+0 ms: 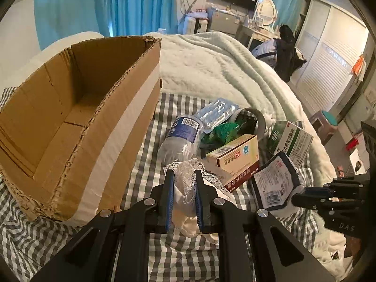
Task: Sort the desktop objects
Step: 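Hold the white lace tissue with left tool while right tool grasps silver sachet, then carry tissue and sachet into the cardboard box and open both tools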
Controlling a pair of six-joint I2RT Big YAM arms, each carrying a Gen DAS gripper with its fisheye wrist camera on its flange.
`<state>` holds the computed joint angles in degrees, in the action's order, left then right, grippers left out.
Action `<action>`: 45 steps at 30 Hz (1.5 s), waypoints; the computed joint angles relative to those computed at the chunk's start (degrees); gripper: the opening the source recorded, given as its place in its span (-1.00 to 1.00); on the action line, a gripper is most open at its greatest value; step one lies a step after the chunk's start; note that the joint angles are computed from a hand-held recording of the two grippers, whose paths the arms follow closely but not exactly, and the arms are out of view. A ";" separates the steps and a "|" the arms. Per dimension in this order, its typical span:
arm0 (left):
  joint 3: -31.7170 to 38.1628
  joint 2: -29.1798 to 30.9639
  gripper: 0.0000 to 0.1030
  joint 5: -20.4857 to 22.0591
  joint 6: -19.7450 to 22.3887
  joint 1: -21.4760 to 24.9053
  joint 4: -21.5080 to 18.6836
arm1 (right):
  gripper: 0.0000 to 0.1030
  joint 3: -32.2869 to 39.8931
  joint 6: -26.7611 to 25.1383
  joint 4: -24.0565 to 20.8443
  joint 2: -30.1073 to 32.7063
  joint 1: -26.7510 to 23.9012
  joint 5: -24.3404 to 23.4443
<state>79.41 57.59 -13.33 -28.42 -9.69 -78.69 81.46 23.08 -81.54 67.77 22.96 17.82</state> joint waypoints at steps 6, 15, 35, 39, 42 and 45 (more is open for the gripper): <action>0.76 -0.42 -0.69 -0.65 1.51 0.02 0.62 | -0.71 5.10 -3.80 -2.59 0.08 -0.16 1.35; 0.26 0.22 -0.69 1.18 2.01 -0.16 -1.28 | -0.60 1.74 -3.54 -3.36 -0.55 -3.86 1.79; 5.00 -0.22 -0.69 6.30 5.67 2.84 1.59 | -0.78 13.60 -6.51 -2.61 1.62 1.07 -0.45; 11.29 0.25 -0.69 5.42 6.65 5.38 3.50 | -0.78 25.11 -13.16 -1.37 8.30 6.48 0.15; 16.86 1.50 -0.69 2.92 8.32 8.61 2.51 | -0.78 34.23 -16.92 -0.70 14.91 9.79 1.32; 20.05 2.61 -0.69 0.02 10.55 12.35 0.70 | -0.78 41.58 -19.95 -0.10 21.18 11.76 2.12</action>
<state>99.45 60.20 -13.31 -17.87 2.67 -77.99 123.04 3.12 -81.65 88.95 34.73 19.94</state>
